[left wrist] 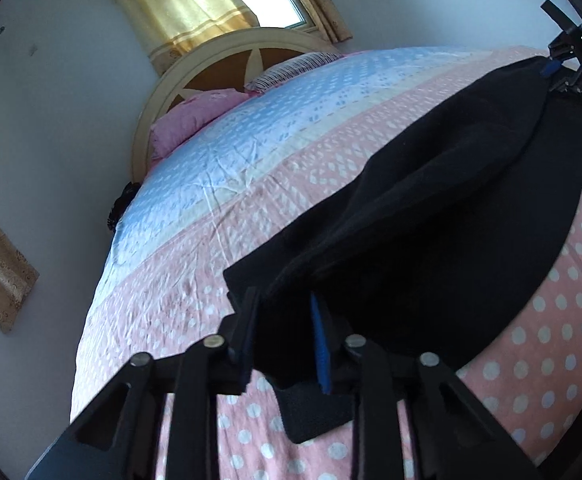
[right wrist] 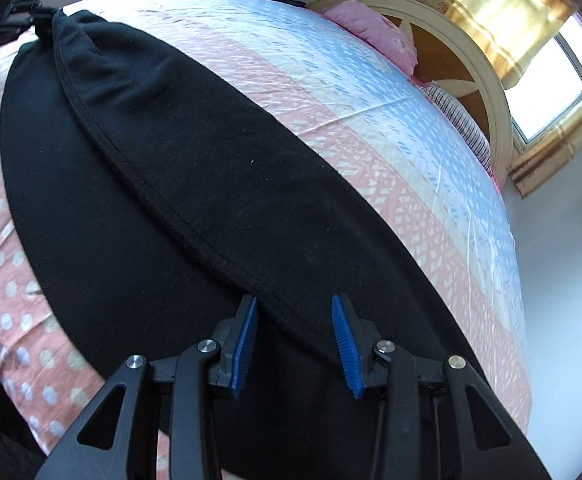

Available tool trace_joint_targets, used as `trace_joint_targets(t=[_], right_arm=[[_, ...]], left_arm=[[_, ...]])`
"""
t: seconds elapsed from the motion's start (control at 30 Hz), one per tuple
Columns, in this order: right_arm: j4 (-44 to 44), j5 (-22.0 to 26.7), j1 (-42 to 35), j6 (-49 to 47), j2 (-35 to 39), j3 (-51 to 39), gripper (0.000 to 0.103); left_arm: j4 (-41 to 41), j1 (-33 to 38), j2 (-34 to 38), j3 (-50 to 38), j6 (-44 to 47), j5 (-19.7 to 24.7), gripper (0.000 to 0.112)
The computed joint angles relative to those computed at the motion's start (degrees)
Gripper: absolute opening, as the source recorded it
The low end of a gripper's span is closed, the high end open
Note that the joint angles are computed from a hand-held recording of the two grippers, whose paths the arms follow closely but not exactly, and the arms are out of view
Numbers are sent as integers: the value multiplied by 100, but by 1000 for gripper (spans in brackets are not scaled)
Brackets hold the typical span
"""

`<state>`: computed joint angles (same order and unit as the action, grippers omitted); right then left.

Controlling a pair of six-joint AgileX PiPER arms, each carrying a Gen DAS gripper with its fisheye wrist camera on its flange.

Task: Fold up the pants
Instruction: 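Lift the hems with both grippers and fold the legs over toward the waistband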

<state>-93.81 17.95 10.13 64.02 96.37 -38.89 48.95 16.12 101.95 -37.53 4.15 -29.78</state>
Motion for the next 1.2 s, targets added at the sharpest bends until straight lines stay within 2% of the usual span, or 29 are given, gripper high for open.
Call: trace_joint_targets(t=[0.03,0.07,0.13,0.2,0.37,0.47,0.5,0.6,0.67,0.73,1.0,1.03,1.1,1.2], right_arm=[[17,35,30,-55,59,-51,39],[143,65,59,-211,77,-93,37],[883,1,54,-981,80,-228,8],[998,116,148,-1071,-25,-213,4],[1748,-278,25,-1729,-921,179,3],[2319,-414,30,-2259,-1349,572,3],[2233,-435,58,-2175,-1350,681,3],[1080,-231,335,-986,-1275,1071,3],[645,-154,433,-449,-1158,1174,3],[603,-128,493,-259,-1248,1278,3],[3010,-470,177,-2610,-2279,1236,3],[2943,-468,160,-2561,-2266,1260,3],[2198,-496,180,-1775,-2046,1361,3],[831,-477,193,-453,-1497,1443,3]], left_arm=[[-125,-52,-41,0,174,54,12],[-289,-109,-102,9,388,109,12],[-464,-145,-215,8,666,80,12],[-455,-153,-315,-26,758,87,12],[-1130,-252,-390,-126,1599,19,11],[-1058,-111,-327,-8,1810,-233,11],[-967,-10,-291,120,1855,-358,11],[-834,234,-168,448,2145,-640,11],[-1063,376,-1,729,2644,-869,11],[-969,543,80,864,2684,-989,10],[-269,833,-397,1034,1853,-1137,10],[-57,921,-484,1052,1607,-1173,10],[310,1088,-549,1048,1202,-1230,10],[254,1144,-281,1090,1448,-1241,10]])
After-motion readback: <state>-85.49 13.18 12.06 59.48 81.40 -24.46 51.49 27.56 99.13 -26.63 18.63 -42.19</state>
